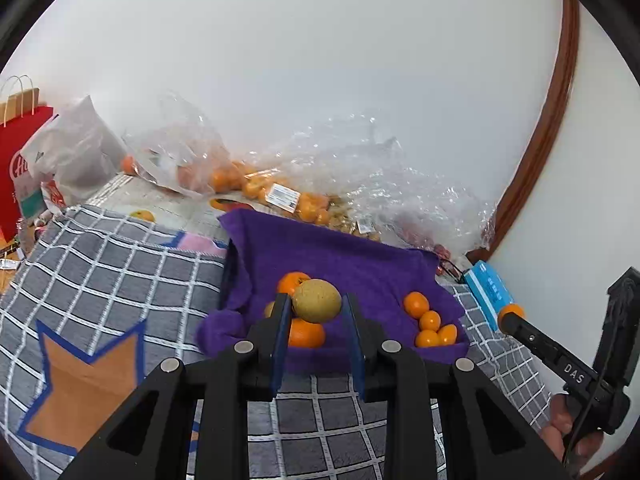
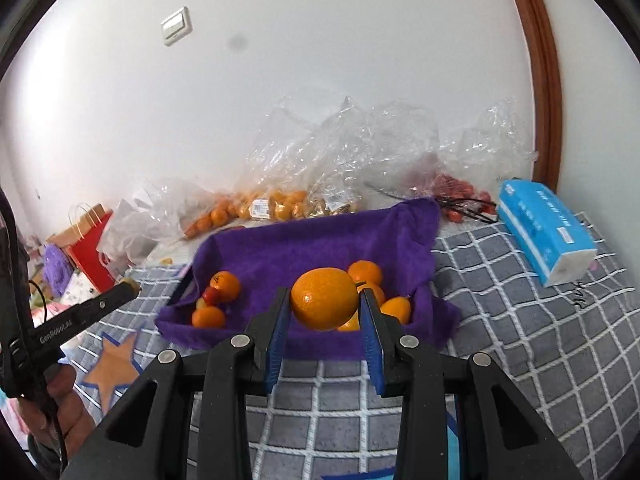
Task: Organize fruits
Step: 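Carry the orange and the greenish fruit up over the purple towel, then lower the orange and greenish fruit onto the towel and open both grippers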
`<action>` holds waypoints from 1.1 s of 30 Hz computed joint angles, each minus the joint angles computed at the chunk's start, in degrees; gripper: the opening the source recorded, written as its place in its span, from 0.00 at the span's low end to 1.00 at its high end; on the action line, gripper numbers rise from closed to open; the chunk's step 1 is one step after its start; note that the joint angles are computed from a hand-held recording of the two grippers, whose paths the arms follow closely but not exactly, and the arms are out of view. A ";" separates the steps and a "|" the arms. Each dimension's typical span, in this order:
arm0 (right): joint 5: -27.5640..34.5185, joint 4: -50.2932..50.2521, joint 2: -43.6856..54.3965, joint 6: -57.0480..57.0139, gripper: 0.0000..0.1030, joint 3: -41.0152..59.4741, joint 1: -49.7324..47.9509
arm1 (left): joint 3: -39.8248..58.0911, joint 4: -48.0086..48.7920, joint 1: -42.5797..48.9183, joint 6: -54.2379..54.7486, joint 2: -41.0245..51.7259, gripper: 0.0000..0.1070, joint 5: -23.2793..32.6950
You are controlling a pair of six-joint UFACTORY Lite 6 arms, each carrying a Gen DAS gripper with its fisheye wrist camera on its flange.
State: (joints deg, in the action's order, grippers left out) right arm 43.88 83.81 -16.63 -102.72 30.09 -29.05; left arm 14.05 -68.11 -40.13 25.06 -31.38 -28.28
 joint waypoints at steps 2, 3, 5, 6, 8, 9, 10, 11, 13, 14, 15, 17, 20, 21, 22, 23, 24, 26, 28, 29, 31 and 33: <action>-1.32 1.43 0.43 -0.41 0.33 0.73 1.50 | 0.97 -1.67 3.28 4.12 -1.27 0.23 3.03; -2.51 2.44 0.54 -0.74 0.33 0.98 2.52 | 1.58 -1.84 4.65 5.42 -1.26 0.23 3.94; -4.12 3.90 1.38 -1.20 0.33 2.09 4.18 | 2.72 -2.09 6.32 7.00 -0.72 0.23 4.39; -4.19 4.38 2.01 -1.27 0.33 2.81 4.64 | 3.61 -1.33 7.65 7.18 -0.08 0.23 4.97; -4.35 5.14 3.98 -1.12 0.33 4.87 5.61 | 5.11 1.47 9.91 5.61 1.32 0.23 6.21; -4.64 5.46 4.88 -0.97 0.33 5.89 6.10 | 6.47 3.38 11.41 4.44 2.71 0.23 7.23; -5.09 5.89 5.83 -0.77 0.33 7.04 6.69 | 7.67 5.26 12.60 3.18 3.97 0.23 8.17; -5.57 6.17 6.94 -0.20 0.33 8.50 7.28 | 8.75 8.01 13.85 1.08 5.14 0.23 9.17; -6.02 6.36 9.25 0.67 0.33 11.38 8.02 | 11.12 13.03 15.88 -2.80 7.72 0.23 10.49; -6.43 6.51 9.88 0.95 0.33 12.35 8.28 | 12.31 14.34 16.45 -3.74 9.07 0.23 10.70; -6.98 6.86 10.97 0.97 0.33 13.68 8.65 | 13.68 16.22 17.15 -5.13 10.75 0.23 10.78; -7.84 7.16 13.36 1.20 0.33 16.47 9.32 | 15.49 19.53 18.03 -7.90 13.45 0.23 10.38; -8.71 5.96 18.17 3.52 0.33 21.69 10.05 | 19.53 29.62 20.72 -17.34 19.12 0.23 11.30; -8.74 5.97 19.89 3.55 0.33 23.22 10.25 | 20.93 33.91 21.74 -21.59 21.43 0.23 11.21; -9.10 6.35 21.09 3.15 0.33 24.11 10.51 | 22.01 36.20 22.40 -23.84 23.11 0.23 11.18; -9.91 7.33 22.83 2.08 0.33 25.22 10.99 | 23.21 39.32 23.19 -26.95 25.10 0.23 11.10; -10.73 8.86 24.29 0.40 0.33 25.74 11.36 | 24.16 43.32 23.95 -30.98 27.07 0.23 10.74; -12.26 10.55 27.66 -1.26 0.33 26.96 11.78 | 26.16 50.01 25.42 -37.60 31.60 0.23 9.53; -12.45 8.25 31.96 0.39 0.33 29.36 11.63 | 27.14 54.67 26.41 -42.38 35.84 0.23 7.22; -12.94 7.38 33.48 1.10 0.33 30.35 11.68 | 27.14 56.43 26.74 -44.18 36.96 0.23 6.43; -14.14 7.10 35.64 1.05 0.33 31.30 11.62 | 27.74 62.63 28.04 -50.09 40.06 0.23 5.52; -14.81 7.07 36.70 0.73 0.33 31.50 11.61 | 28.82 64.35 28.47 -51.09 42.80 0.23 4.70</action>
